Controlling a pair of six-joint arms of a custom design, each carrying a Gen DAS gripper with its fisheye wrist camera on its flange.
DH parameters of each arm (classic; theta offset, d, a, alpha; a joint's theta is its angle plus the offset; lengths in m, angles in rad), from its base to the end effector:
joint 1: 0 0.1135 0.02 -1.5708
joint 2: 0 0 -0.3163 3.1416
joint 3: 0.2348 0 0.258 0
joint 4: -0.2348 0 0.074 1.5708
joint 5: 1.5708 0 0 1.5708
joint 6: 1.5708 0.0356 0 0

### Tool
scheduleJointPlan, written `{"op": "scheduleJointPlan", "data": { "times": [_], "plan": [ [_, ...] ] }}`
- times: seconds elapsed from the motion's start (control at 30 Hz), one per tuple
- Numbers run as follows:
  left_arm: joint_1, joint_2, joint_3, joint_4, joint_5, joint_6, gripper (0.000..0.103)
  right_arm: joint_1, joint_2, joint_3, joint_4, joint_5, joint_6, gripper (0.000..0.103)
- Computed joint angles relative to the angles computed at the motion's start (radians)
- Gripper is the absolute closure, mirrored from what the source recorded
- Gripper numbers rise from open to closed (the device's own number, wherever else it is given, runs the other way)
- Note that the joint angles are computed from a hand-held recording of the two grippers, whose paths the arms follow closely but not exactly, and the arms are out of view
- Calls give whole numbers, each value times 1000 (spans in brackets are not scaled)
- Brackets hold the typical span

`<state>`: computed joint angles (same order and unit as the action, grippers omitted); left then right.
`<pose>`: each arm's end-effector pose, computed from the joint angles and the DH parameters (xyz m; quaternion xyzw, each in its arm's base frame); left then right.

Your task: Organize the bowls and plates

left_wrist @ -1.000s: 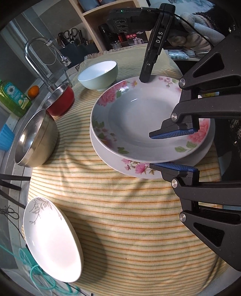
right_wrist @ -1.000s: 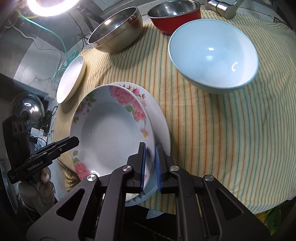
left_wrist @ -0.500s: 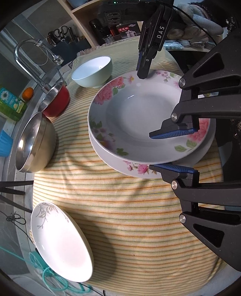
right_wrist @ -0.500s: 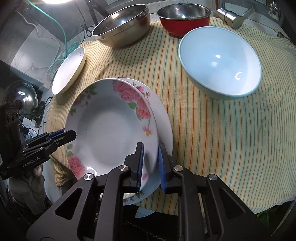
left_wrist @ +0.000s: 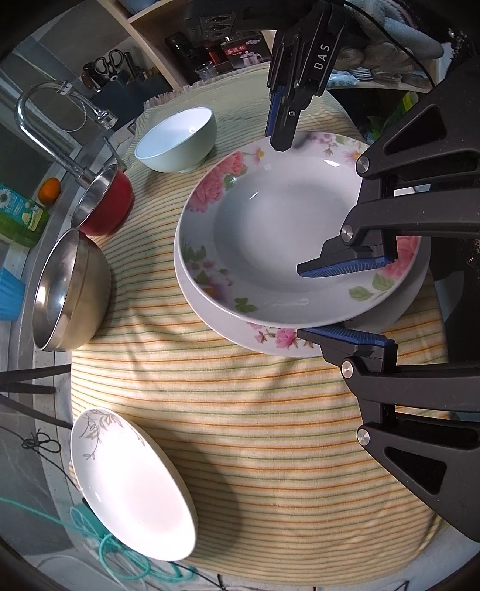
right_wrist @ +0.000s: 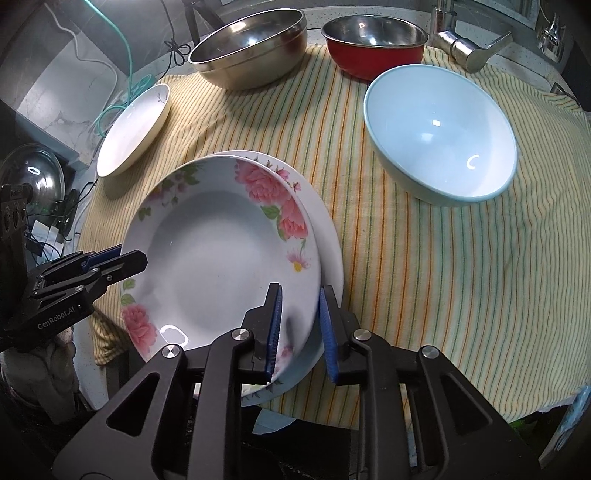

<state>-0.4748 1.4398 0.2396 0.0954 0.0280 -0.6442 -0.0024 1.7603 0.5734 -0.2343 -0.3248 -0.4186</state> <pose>0.1550 -0.0808 0.1170 -0.0791 0.9697 -0.1341 0.1884 0.2453 0.0108 0.1074 -0.2151 0.9604 0.1423 0.1058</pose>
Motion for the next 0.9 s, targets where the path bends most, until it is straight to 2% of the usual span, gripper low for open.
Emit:
{"op": "scheduleJointPlan", "data": {
  "times": [0.2, 0.47, 0.53, 0.6, 0.83, 0.9],
  "plan": [
    [-1, -8, -13, 13, 1, -6, 77, 5, -28, -15, 15, -10, 1, 63],
    [43, -86, -43, 5, 13, -8, 73, -9, -74, -17, 5, -48, 13, 56],
    [80, -119, -52, -6, 28, 4, 73, -12, -95, -18, 5, -74, 21, 46],
    [137, -159, -65, -13, 55, 26, 69, -7, -110, -13, 2, -98, 32, 37],
    [402, -276, -85, -86, 153, 186, 68, 85, -140, 1, 21, -127, 121, 36],
    [522, -302, -81, -119, 205, 267, 68, 122, -136, 12, 32, -139, 165, 36]
  ]
}}
